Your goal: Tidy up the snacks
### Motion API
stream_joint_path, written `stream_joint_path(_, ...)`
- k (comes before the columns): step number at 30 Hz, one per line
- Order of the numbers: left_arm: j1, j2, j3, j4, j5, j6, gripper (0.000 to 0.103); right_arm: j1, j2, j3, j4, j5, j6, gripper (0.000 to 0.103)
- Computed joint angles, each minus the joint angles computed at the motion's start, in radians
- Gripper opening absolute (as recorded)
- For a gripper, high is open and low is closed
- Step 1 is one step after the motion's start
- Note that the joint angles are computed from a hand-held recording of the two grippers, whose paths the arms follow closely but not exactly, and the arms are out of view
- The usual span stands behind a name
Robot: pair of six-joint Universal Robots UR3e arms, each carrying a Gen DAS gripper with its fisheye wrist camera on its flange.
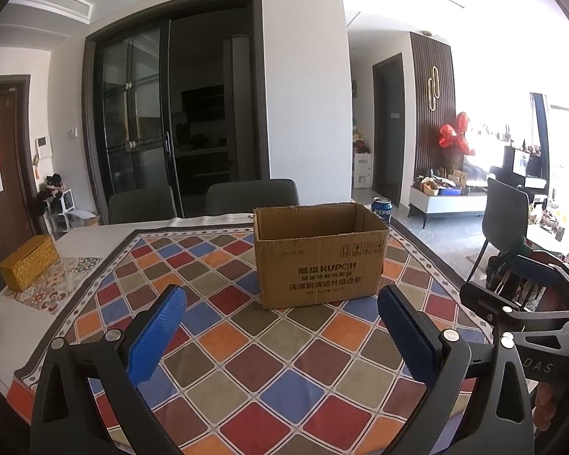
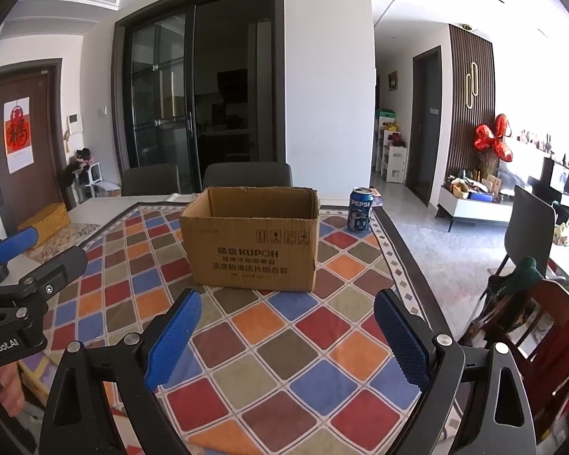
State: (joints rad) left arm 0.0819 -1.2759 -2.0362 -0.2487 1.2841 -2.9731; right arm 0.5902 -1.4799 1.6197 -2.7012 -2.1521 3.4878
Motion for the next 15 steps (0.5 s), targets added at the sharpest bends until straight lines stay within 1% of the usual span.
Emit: stream_joint_path(15, 0.005, 0.002, -0.026, 0.016, 0.0, -0.015, 0.103, 0.004, 0.006, 0.002, -0.004, -0.001, 0.004, 0.093)
